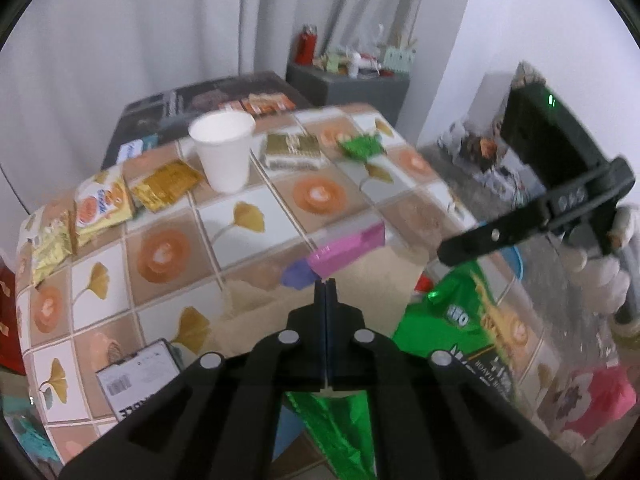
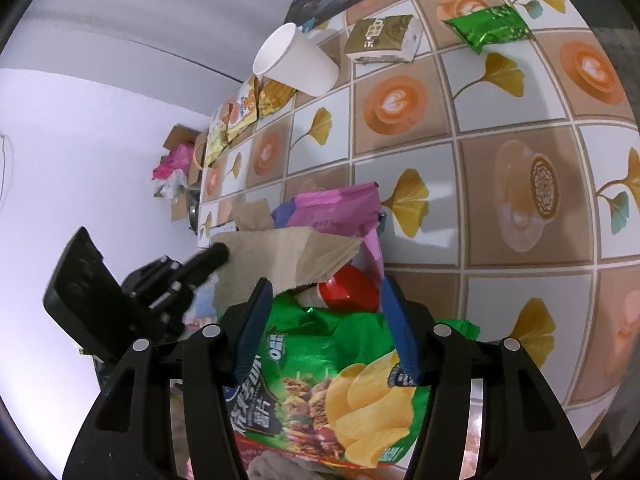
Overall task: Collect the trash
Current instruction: 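Grasp the brown paper bag with the right gripper while the left gripper grasps the white-blue medicine box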
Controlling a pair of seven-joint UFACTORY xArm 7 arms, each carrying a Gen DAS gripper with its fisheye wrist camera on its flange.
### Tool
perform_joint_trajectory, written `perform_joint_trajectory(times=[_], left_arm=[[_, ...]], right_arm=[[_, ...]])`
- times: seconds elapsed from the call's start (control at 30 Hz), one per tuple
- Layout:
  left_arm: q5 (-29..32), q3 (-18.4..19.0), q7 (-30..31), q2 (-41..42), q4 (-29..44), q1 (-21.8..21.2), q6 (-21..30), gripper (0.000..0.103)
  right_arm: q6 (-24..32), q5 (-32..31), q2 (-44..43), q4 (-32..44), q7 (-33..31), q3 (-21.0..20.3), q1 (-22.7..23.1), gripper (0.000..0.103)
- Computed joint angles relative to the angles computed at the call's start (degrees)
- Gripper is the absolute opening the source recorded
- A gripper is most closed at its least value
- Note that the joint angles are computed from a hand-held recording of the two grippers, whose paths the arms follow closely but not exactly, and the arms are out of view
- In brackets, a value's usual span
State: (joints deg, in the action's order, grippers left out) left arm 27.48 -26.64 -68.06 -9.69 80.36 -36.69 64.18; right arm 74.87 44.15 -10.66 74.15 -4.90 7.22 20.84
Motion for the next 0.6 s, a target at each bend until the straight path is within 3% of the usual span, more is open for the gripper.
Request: perform_joint_trajectory(times=[0.33, 0.4, 0.6], left_arm=[[-2.5, 0.3, -5.8, -6.8, -5.0, 2.6, -3.2, 0.002], [-3.2, 0.0, -8.8, -10.9, -7.9, 4.3, -5.0, 0.009], [-5.5, -2.2, -10.4, -19.0, -11.1, 8.7, -3.1, 0.019]], right_arm=[[-1.3, 3.2, 0.4, -0.1, 0.9, 0.2, 0.7, 0.053], [-1.6, 3.6, 1.1, 0.3, 1.6, 0.5, 0.9, 0.053], [-2.4, 2.0, 3.8, 1.9, 4.5, 1.8, 1.5, 0.042]])
